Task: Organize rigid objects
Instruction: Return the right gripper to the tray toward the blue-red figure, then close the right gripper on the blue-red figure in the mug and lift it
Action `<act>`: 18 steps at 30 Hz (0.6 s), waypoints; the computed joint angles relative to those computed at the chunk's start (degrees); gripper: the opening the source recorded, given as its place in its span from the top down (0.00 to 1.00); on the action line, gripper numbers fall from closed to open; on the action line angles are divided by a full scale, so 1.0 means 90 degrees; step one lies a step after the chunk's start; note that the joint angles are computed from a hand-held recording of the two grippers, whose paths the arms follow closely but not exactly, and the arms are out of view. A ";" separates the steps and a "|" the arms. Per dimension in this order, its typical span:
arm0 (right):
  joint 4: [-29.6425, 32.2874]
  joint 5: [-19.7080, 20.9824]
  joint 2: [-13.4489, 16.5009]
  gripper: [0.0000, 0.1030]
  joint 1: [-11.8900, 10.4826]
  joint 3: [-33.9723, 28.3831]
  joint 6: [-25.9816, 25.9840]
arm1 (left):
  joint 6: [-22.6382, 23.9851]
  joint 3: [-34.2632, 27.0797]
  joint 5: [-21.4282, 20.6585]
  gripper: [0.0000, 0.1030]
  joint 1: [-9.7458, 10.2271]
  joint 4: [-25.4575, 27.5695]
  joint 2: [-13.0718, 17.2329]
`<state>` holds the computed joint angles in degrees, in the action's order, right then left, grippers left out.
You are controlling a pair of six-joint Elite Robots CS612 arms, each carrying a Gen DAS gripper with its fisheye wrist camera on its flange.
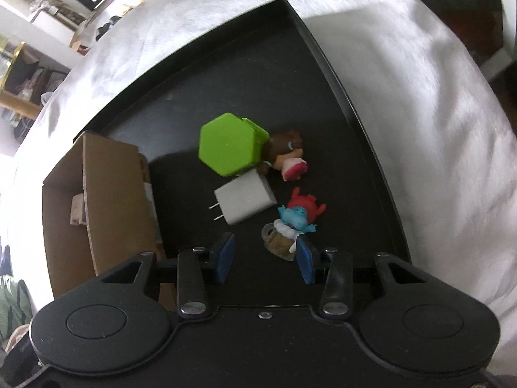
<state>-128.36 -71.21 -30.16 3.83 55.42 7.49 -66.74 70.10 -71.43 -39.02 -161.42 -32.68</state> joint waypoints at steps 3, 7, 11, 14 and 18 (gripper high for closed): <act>0.0073 -0.0123 0.0083 0.59 0.0007 -0.0098 0.0117 | -0.0008 -0.0011 -0.0010 0.84 0.0004 0.0022 0.0004; 0.0022 -0.0253 0.0173 0.58 0.0025 -0.0155 0.0258 | -0.0008 -0.0018 -0.0012 0.84 0.0005 0.0036 0.0009; -0.0032 -0.0464 0.0225 0.58 0.0073 -0.0188 0.0245 | 0.0001 -0.0032 -0.0034 0.84 0.0014 0.0062 0.0020; 0.0102 -0.0561 0.0291 0.58 0.0091 -0.0289 0.0237 | 0.0005 -0.0035 -0.0051 0.84 0.0020 0.0063 0.0026; 0.0309 -0.0685 0.0324 0.58 0.0105 -0.0361 0.0234 | 0.0001 -0.0035 -0.0070 0.84 0.0023 0.0071 0.0023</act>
